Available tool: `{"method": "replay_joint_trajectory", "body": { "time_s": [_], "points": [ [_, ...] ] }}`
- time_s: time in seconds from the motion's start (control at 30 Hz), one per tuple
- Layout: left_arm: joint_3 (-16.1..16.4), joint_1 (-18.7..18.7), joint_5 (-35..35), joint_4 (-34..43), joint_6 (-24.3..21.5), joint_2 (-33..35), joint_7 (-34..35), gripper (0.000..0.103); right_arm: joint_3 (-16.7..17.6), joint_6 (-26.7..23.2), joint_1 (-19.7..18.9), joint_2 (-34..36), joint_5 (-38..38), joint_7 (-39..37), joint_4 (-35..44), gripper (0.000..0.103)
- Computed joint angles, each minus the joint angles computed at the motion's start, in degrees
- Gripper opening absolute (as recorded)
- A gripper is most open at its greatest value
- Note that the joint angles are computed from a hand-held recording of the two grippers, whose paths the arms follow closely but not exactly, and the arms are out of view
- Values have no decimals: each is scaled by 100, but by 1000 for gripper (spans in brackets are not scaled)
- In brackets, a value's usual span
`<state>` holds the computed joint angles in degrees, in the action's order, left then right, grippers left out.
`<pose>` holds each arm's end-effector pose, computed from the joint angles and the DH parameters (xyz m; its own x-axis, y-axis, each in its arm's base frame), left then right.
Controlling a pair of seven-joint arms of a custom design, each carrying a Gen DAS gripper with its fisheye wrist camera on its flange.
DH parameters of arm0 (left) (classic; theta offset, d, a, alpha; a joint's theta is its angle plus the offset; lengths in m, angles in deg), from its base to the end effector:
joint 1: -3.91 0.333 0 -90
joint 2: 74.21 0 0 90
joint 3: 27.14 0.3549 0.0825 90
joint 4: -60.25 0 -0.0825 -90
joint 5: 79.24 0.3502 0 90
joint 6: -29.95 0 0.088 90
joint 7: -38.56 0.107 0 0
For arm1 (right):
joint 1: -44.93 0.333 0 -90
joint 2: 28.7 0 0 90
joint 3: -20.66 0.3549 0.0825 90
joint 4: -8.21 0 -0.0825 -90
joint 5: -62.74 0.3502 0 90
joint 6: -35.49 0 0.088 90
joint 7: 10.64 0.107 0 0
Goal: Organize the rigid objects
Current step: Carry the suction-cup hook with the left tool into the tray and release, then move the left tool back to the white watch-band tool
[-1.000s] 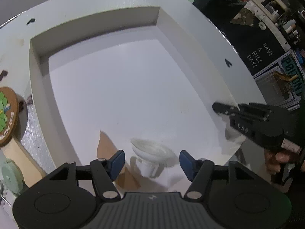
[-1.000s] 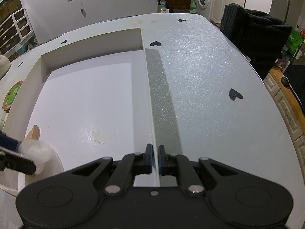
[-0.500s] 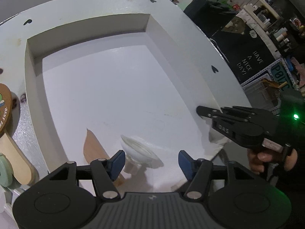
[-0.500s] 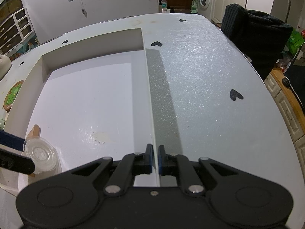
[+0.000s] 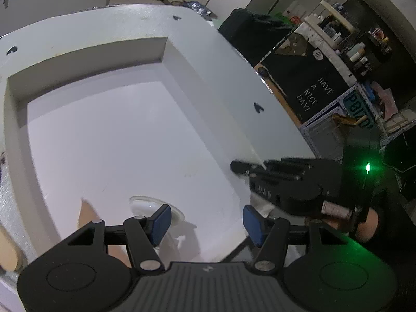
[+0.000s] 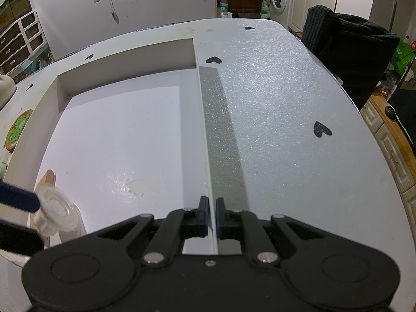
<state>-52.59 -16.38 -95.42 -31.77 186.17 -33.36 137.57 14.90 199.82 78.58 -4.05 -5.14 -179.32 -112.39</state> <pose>0.5665 -0.4606 0.3385 -0.5538 -0.7202 0.4179 -0.8245 0.4042 -0.3960 0.4864 0.3198 0.2872 -0.1385 -0.9888 -0.0562 -0.8259 0.1467 -0.5444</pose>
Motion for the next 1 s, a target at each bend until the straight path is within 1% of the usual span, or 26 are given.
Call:
{"method": "replay_joint_trajectory", "body": {
  "time_s": [0.1,0.17,0.37,0.53,0.67,0.77,0.9,0.93,1.0],
  "points": [
    [28,-74,8,156,87,156,-74,61,-11,18,4,1,-14,23,-3,7],
    [-14,-67,-21,210,148,230,-111,61,-15,31,3,2,-23,33,-2,7],
    [-9,-78,73,110,305,167,-133,61,-15,34,-4,-4,-34,15,-13,7],
    [101,-118,226,-88,469,4,-262,62,-15,35,-5,-4,-36,17,-13,7],
    [289,-220,429,-248,588,-141,-468,64,-15,37,-4,-3,-39,21,-13,7],
    [400,-266,574,-397,727,-251,-645,72,-16,35,-3,-3,-41,28,-12,7],
    [618,-394,850,-635,1010,-421,-938,90,-14,34,-5,-3,-42,28,-12,7],
    [662,-414,916,-695,1079,-463,-1013,94,-13,34,-5,-3,-42,28,-12,7],
    [722,-425,1021,-814,1210,-543,-1160,98,-7,28,-10,-2,-30,4,-12,7]
  ]
}}
